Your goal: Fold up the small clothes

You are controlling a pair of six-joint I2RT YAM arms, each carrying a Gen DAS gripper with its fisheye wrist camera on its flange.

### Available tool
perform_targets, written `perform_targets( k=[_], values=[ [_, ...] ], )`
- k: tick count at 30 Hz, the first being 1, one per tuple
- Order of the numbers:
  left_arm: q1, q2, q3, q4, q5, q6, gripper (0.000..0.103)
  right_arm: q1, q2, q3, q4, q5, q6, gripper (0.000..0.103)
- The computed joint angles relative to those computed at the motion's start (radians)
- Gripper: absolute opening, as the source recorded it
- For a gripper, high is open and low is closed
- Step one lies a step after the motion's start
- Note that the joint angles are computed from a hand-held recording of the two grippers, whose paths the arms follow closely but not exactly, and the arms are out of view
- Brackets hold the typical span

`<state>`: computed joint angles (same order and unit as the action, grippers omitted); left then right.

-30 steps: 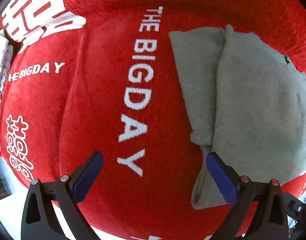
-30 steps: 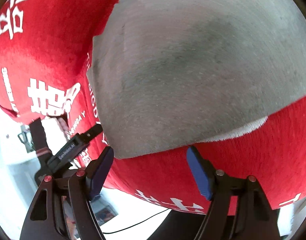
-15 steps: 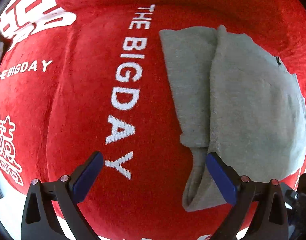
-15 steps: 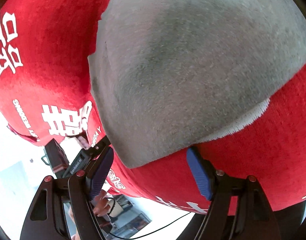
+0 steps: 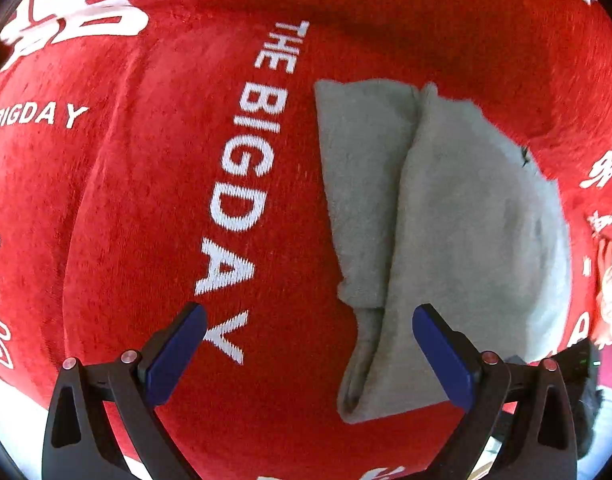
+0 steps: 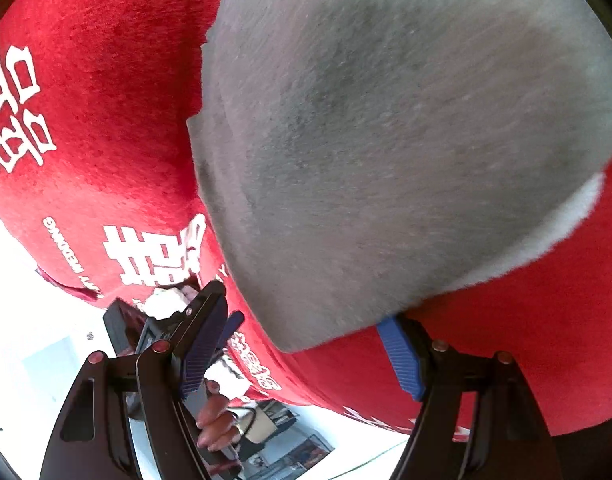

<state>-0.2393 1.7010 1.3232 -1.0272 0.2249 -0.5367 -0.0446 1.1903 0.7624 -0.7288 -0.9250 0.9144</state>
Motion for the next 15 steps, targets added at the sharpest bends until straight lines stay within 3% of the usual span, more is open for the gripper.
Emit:
perform_targets(
  k=[4, 8, 9, 10, 11, 13, 15],
  values=[
    [0.076, -0.028, -0.031, 0.051, 0.137, 0.007, 0.103, 0.036, -0.045, -0.101, 0.254, -0.004, 0.258, 0.08],
    [0.091, -0.014, -0.048, 0.091, 0.221, 0.018, 0.103, 0.052, -0.05, -0.134, 0.363, -0.002, 0.377, 0.078],
    [0.092, -0.001, -0.048, 0.1, 0.236, 0.021, 0.103, 0.052, -0.047, -0.132, 0.371, -0.002, 0.395, 0.071],
    [0.086, 0.005, -0.046, 0.105, 0.257, 0.012, 0.103, 0.048, -0.046, -0.135, 0.393, -0.009, 0.42, 0.053],
    [0.084, 0.017, -0.052, 0.128, 0.288, -0.002, 0.103, 0.043, -0.041, -0.13, 0.402, -0.021, 0.429, 0.042],
    [0.087, 0.022, -0.065, 0.159, 0.326, -0.027, 0.103, 0.019, -0.019, -0.089, 0.371, -0.055, 0.371, 0.01],
    [0.081, 0.021, -0.08, 0.203, 0.379, -0.065, 0.103, -0.001, 0.003, -0.019, 0.296, -0.078, 0.272, 0.01]
  ],
)
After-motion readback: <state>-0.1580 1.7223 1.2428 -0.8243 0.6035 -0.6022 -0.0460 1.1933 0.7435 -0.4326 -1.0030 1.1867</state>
